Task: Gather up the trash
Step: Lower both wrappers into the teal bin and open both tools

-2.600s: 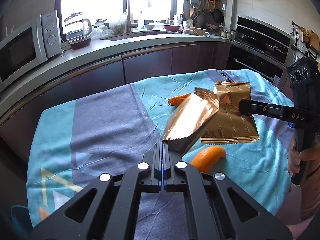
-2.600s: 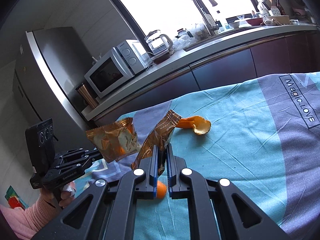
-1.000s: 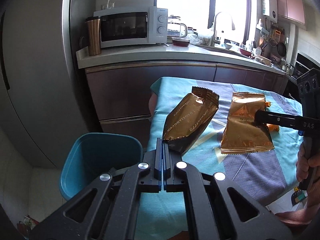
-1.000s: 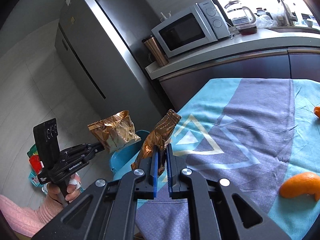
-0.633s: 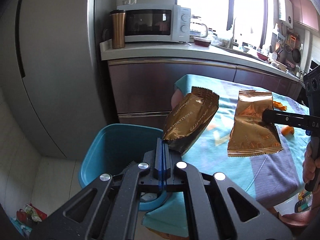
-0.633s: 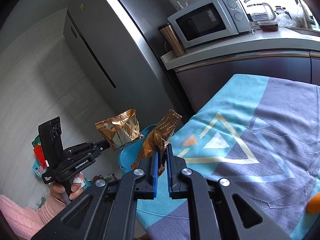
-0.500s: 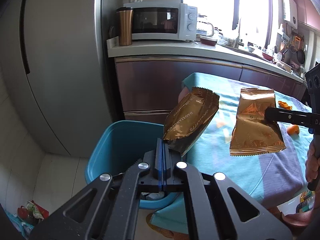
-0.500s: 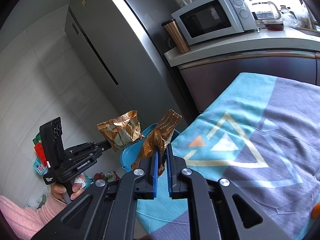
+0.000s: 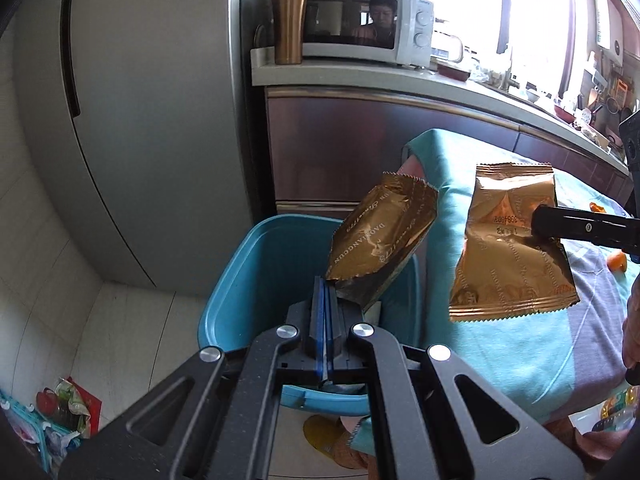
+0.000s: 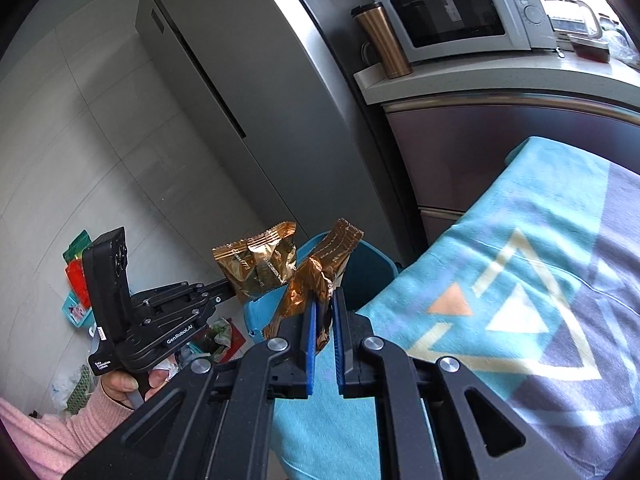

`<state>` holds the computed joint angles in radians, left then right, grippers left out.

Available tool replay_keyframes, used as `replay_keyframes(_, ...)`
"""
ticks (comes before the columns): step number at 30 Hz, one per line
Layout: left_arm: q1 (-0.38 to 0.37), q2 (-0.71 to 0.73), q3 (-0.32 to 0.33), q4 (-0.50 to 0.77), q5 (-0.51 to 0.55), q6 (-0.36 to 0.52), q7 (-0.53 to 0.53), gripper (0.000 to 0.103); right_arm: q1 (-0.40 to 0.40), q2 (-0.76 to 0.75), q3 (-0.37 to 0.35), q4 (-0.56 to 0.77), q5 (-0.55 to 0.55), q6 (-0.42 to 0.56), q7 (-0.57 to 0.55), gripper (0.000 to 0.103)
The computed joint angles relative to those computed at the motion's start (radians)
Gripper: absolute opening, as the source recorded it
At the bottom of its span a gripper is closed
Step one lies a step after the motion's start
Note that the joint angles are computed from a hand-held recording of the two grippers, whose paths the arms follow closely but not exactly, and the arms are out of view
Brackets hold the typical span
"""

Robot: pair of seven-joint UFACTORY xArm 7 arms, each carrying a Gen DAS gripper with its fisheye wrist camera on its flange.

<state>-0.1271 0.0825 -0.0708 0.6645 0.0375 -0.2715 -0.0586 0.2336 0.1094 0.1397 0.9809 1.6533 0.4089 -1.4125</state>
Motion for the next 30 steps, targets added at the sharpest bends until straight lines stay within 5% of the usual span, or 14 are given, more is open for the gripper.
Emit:
replay_keyframes(15, -0.055, 0.122, 0.067, 0.088, -0.089, 0.037, 0.061, 0.001, 0.017, 0.161, 0.065, 0.14, -0.316, -0.08, 0.287, 0.009)
replay_keyframes(30, -0.216, 0.285, 0.225, 0.245, -0.143, 0.129, 0.053, 0.002, -0.002, 0.304, 0.129, 0.244, -0.742, -0.122, 0.668, 0.011)
